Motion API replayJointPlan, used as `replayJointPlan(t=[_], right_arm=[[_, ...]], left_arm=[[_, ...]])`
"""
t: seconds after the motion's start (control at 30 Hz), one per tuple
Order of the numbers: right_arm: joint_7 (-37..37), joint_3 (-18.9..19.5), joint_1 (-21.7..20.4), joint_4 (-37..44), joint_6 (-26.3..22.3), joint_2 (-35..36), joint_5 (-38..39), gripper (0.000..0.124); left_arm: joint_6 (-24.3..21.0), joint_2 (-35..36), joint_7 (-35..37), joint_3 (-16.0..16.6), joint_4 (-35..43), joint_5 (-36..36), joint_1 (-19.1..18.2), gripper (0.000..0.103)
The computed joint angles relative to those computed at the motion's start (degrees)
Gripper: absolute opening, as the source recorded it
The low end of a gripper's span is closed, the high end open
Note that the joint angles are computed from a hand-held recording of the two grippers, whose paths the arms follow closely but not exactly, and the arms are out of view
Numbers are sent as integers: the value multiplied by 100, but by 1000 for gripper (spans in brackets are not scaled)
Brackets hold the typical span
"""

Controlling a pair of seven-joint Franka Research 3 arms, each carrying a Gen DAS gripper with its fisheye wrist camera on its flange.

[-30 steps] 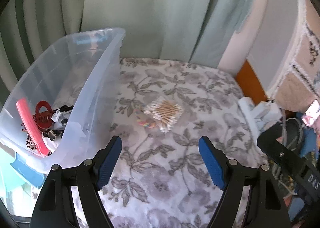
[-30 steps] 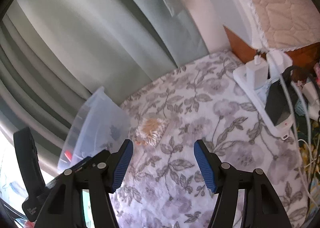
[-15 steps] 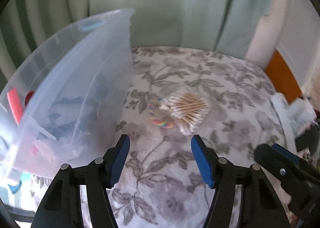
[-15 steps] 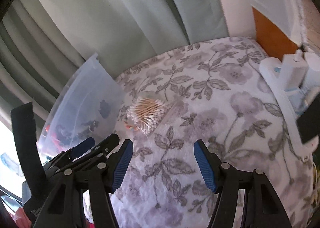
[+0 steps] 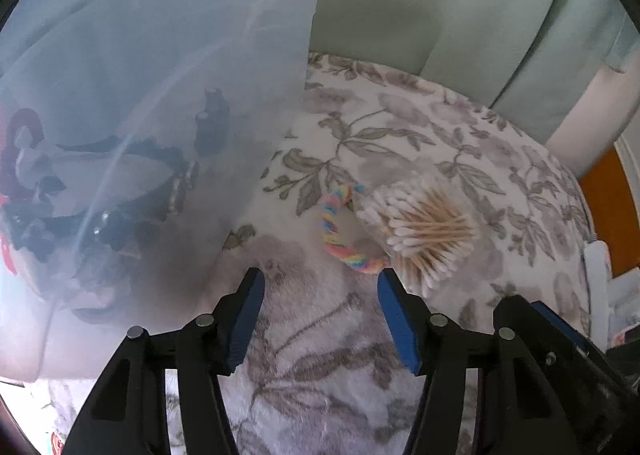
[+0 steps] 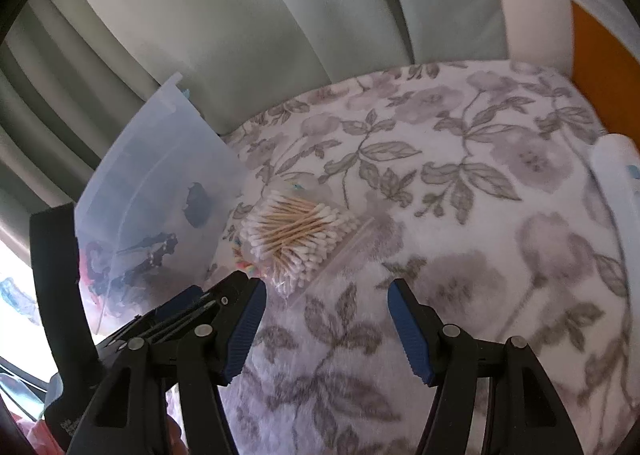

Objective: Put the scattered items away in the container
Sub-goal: 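Grasp the rainbow scrunchie with the left tool while the right tool approaches the cotton swab bag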

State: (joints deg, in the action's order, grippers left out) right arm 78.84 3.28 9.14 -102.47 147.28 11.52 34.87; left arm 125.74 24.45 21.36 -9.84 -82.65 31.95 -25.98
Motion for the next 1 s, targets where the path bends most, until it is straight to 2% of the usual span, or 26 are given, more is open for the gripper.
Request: replayJointPlan(t=[0.57,0.83,1.0], right_arm=[[-731,227,-208,1494,-374,1258,49,67],[-1239,406,-340,2112,-569,1702,240,75],[-1520,509,-416,2324,-734,1852,415,76]], left_arm=[[659,306,62,121,80,-53,128,50],[769,428,137,224,203,109,87,49],[802,449,121,271,227,184,78,40]])
